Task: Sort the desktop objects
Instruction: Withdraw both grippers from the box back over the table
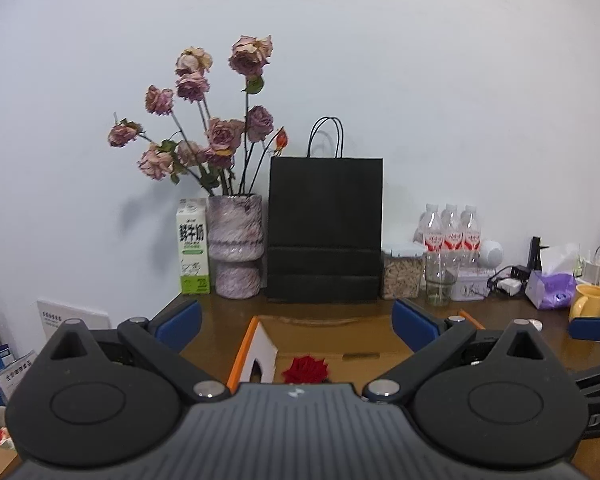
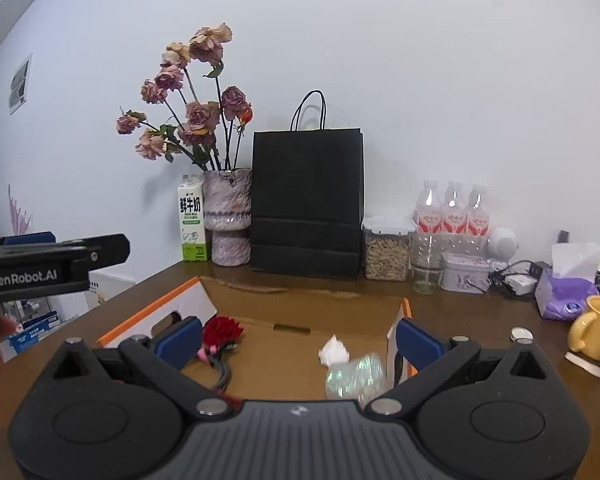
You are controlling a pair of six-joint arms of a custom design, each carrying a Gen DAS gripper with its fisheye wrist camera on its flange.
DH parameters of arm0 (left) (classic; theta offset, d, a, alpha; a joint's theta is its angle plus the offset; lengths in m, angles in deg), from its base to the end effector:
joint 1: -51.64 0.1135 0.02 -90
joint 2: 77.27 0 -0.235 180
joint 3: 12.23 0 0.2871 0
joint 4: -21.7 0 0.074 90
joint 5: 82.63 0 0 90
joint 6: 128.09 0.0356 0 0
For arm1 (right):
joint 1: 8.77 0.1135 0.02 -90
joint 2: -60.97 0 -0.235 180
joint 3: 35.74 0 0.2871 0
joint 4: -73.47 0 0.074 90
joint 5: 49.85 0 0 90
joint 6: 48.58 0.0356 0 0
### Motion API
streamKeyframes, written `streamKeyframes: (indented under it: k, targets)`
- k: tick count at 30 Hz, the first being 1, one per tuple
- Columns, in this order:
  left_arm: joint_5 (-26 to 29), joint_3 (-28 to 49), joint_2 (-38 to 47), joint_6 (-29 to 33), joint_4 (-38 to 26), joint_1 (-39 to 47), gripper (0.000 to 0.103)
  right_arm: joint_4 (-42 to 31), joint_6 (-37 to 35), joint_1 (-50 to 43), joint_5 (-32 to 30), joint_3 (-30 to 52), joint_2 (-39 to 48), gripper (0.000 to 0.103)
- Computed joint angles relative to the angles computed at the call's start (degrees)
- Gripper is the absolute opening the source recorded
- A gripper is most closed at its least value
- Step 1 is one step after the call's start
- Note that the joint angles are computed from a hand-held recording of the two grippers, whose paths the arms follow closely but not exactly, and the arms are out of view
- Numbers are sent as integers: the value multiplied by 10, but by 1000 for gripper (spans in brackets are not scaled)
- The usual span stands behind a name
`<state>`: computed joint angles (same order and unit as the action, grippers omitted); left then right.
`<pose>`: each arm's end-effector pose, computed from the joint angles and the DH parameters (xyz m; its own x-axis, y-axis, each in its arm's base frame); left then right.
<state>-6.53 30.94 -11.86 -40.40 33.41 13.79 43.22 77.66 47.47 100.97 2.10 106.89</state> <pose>0.2379 -0.1741 0.1987 -0.1607 0.0753 -0.9841 0.4030 0.9152 0.0042 0.1439 0.1593 0.1853 -0.2926 0.0809 -0.9528 0.1838 0.9826 0.0270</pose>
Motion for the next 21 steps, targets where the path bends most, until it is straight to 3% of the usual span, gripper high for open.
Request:
streamKeyframes:
  k: [6,13,16,21]
  targets:
    - [10,-90,-124,0,-52,18,103,-186,217,107,56,37,61,103]
    - [27,-193,-269,-1,-123,50,103,-354,477,197,49,85,190,103]
    - [43,-248,-341,7,-157,69,103,-382,555,228,33,92,236,103]
    - [78,-297,-433,3,-237,114,103,-377,619,260,3,95,296,103]
